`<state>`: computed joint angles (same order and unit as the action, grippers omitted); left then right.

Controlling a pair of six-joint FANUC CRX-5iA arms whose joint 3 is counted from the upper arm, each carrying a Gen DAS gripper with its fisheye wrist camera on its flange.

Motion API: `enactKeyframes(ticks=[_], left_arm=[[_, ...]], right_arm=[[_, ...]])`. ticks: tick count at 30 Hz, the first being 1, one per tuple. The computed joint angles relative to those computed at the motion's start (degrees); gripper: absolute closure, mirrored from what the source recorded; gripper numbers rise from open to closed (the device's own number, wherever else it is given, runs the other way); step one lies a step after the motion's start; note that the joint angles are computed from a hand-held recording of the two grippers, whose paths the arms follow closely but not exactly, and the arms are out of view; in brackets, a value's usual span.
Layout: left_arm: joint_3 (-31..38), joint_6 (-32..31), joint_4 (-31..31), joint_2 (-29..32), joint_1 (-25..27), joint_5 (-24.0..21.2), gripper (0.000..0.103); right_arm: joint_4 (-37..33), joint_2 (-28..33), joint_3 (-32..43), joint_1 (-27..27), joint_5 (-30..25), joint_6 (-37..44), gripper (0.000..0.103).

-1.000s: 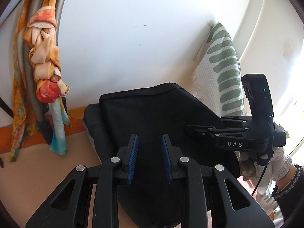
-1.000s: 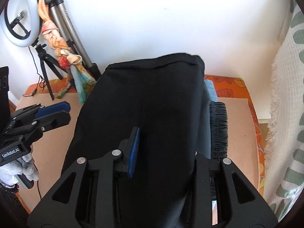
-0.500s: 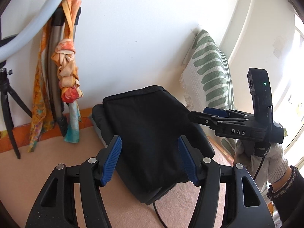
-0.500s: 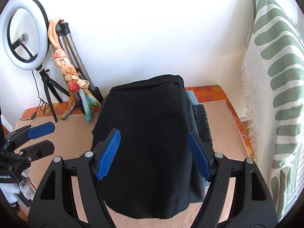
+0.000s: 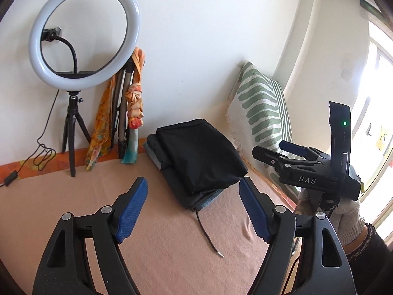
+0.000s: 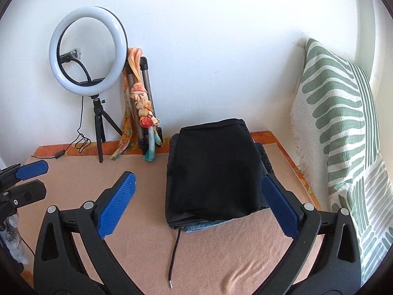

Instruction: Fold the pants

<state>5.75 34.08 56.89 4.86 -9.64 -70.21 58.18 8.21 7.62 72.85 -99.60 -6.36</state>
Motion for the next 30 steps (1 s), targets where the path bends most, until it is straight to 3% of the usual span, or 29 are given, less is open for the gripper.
enactKeyframes(ticks=[10, 18, 22, 30], left_arm=[[-13.08, -8.13, 1.23, -12.46, 7.91, -2.31, 0.020], [-20.11, -10.24, 0.06, -17.96, 11.31, -2.40, 0.020], [-23.63, -12.65, 0.06, -21.29, 11.89, 1.19, 0.020], [-26.91, -13.24, 0.63, -23.02, 13.17, 3.70, 0.018]], right_arm=[[0.98, 8.01, 6.01, 8.25, -7.09, -8.96, 0.000], [-1.14, 11.52, 6.95, 11.94, -7.63, -13.34, 0.000], [-1.34, 12.96, 7.22, 13.04, -8.48, -14.64, 0.000], [-2.12, 13.19, 5.62, 13.43, -8.59, -17.71, 0.000]])
